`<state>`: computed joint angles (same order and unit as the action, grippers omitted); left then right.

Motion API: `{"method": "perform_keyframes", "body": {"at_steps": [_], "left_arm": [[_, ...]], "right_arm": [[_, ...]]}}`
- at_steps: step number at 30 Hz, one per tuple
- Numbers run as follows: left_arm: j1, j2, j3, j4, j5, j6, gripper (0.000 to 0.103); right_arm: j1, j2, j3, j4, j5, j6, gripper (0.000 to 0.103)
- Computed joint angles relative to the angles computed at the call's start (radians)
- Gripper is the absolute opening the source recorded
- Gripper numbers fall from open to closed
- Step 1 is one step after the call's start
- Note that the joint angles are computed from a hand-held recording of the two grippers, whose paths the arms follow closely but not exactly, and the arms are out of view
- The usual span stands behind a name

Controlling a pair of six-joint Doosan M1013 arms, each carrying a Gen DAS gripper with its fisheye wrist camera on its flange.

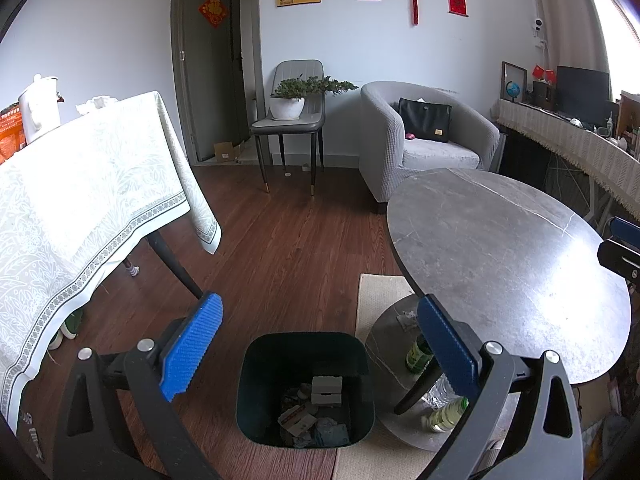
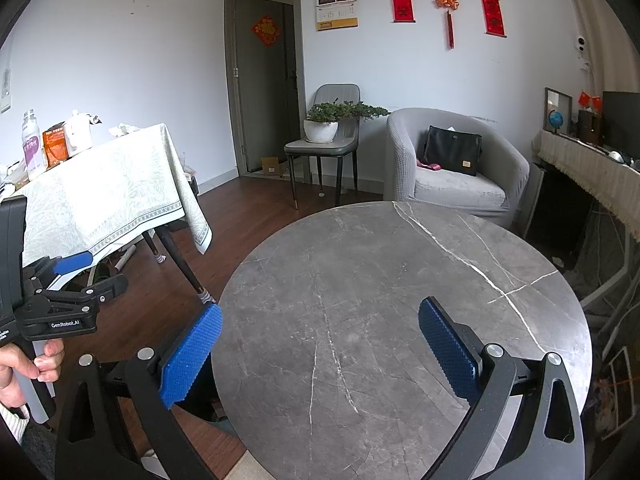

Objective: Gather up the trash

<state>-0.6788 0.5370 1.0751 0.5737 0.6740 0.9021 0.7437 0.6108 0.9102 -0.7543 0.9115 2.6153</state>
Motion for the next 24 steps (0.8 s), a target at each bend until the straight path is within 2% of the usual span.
{"method": "perform_keyframes", "body": {"at_steps": [24], "left_arm": [[0.001, 0.008, -0.015, -0.021, 0.018, 0.009, 0.1]], "right_arm": [[0.001, 0.002, -0.004, 0.004, 0.0, -0.007, 0.1]]}}
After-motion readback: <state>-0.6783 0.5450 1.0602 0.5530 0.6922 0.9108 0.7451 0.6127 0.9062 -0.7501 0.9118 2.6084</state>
